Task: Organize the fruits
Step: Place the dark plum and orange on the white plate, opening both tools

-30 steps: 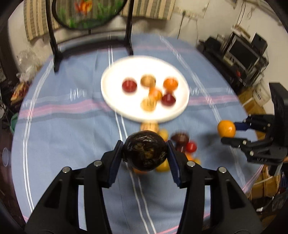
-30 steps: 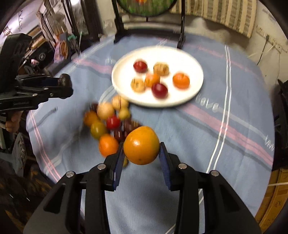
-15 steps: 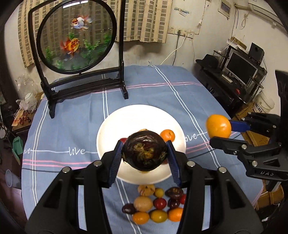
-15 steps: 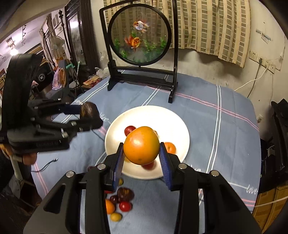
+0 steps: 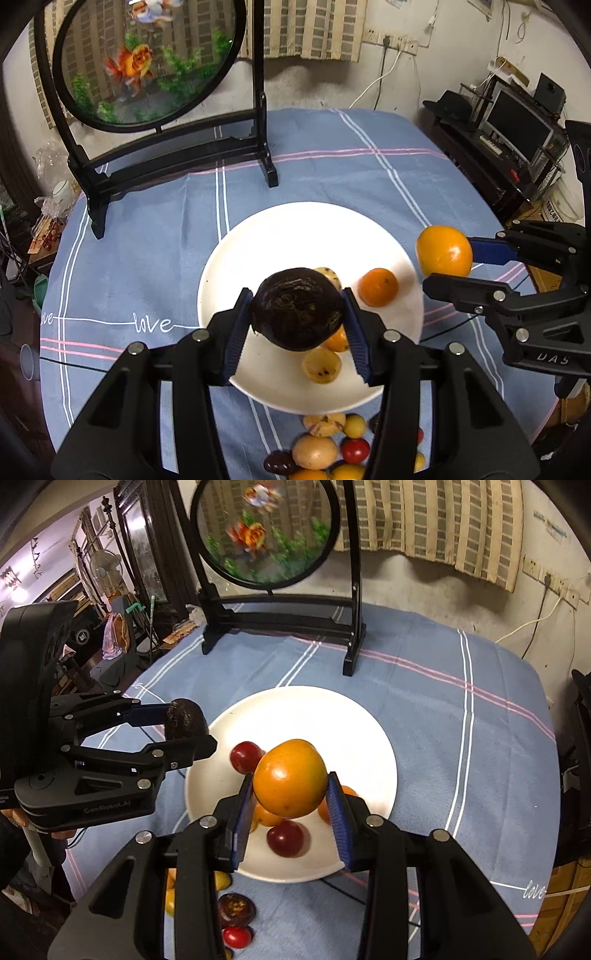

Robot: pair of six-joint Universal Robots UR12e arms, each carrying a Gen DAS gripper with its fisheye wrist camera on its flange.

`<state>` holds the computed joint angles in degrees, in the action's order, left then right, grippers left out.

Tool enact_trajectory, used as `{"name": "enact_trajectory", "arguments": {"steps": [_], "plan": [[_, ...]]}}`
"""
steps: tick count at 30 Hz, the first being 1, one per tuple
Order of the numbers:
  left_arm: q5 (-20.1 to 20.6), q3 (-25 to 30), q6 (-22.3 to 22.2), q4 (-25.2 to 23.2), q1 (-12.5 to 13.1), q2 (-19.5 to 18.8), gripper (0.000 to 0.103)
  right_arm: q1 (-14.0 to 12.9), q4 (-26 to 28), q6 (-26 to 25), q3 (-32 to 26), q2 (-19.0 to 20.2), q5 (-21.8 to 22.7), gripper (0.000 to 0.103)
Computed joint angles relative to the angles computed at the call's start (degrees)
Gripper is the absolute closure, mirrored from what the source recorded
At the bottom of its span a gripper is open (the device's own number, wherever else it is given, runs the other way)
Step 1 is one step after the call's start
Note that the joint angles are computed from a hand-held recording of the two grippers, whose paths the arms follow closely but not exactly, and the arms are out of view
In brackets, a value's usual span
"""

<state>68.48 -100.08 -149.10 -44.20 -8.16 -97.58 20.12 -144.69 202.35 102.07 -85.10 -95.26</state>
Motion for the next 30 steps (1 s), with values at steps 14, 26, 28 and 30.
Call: {"name": "enact_trajectory", "arguments": {"steps": [14,26,28,30], "plan": [[5.71,3.8,-1.8,-1.28,-2.15,-5.93,0.054,-2.99,3.02,0.44,-0.96,3.58,2.68,0.065],[5.81,4.45,-2.09,-1.64,-2.58,-7.26,0.043,-4.08,4.32,2.34,-1.59,4.94,4.17,0.051],[5.68,4.38,-2.13,-1.66,-2.59,-7.09,0.043,-3.82,3.07,3.13,-0.97,4.36,2.81,0.044],[5.66,4.12,-2.09,-1.19,-2.53,-6.78,0.043,-3.81,2.81,3.41,-0.5,3.68,3.05,0.044]]}}
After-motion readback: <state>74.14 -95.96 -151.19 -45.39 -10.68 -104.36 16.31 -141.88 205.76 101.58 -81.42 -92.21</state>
